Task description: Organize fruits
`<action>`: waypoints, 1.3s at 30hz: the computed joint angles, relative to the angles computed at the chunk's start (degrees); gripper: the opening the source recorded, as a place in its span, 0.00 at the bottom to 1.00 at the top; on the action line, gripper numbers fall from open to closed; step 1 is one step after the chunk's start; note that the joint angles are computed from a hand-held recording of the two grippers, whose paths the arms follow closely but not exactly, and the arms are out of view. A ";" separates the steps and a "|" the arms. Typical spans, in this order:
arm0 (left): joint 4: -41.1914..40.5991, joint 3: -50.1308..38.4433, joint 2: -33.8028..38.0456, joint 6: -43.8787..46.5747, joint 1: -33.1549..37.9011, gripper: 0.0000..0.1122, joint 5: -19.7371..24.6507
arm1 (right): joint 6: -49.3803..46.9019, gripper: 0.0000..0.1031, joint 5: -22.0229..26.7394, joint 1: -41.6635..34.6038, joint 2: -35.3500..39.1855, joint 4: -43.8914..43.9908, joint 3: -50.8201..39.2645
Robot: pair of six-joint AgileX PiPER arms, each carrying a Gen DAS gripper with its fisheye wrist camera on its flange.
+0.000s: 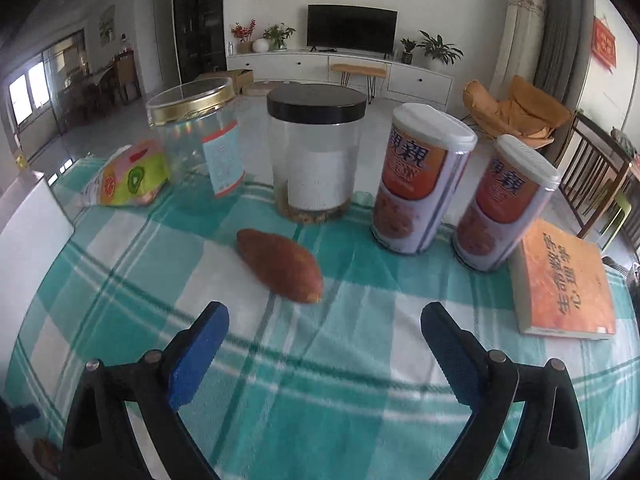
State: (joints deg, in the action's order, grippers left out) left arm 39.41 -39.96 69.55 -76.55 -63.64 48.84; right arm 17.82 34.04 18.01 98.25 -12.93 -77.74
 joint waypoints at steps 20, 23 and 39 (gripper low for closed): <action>-1.44 2.25 -3.29 1.55 2.52 0.91 -4.67 | -2.77 0.39 19.22 1.42 -0.21 19.00 -1.43; -11.78 5.92 -9.84 13.08 11.23 0.90 -14.49 | -3.41 0.39 17.28 1.91 -9.63 25.58 11.36; -11.19 -1.00 -24.22 2.77 -9.89 0.36 7.93 | -7.91 0.39 5.78 2.83 -46.79 61.96 48.31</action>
